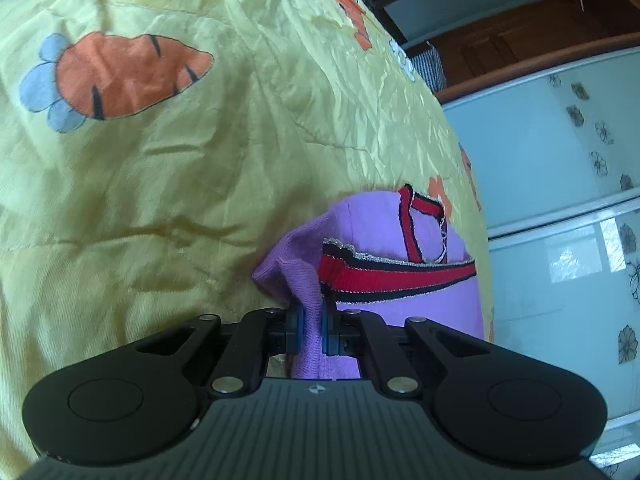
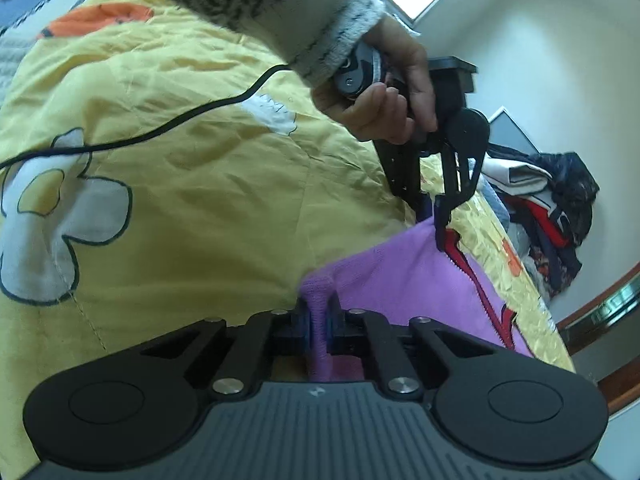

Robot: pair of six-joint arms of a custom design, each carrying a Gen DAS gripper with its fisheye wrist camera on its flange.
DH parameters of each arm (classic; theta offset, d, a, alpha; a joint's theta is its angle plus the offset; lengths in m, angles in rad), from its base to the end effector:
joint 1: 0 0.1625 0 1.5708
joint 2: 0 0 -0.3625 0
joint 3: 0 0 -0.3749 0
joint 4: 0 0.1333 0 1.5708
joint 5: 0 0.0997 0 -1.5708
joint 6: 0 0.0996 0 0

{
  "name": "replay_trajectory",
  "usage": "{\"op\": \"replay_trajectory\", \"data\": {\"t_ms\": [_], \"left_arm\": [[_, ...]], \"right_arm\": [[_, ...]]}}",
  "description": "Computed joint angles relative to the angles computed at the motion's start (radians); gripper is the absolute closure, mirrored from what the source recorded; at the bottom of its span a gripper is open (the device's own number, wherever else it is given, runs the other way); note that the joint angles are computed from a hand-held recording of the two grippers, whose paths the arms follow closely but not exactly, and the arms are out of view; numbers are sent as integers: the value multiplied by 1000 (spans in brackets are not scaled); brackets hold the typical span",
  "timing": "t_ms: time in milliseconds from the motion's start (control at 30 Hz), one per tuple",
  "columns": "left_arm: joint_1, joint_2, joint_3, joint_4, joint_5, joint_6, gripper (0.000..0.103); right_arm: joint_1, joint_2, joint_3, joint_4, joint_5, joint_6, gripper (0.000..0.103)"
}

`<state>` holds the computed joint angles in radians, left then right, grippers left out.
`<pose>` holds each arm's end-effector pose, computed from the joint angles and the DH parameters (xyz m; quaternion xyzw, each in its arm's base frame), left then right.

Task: Fold small clothes
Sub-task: 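Lift the gripped sweater edges with both grippers and fold them over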

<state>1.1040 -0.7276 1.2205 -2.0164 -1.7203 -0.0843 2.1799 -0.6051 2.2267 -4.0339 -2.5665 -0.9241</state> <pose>-0.2074 -0.6748 0.1231 -0.1878 -0.9791 -0.0430 0.0654 0.2616 -0.2881 0.0325 0.4158 -0.7129 0.2861 0.4868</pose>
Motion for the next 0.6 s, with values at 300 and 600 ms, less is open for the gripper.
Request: {"op": "replay_trajectory", "data": {"t_ms": [300,600], "left_arm": [[-6,-36,37,-50,11,-97,95],[-129,-19,-7,-64,85,-174,95]], "right_arm": [[-79,-299,139,225,229,429,98],[-143,-589,268,167,356,528,98]]}}
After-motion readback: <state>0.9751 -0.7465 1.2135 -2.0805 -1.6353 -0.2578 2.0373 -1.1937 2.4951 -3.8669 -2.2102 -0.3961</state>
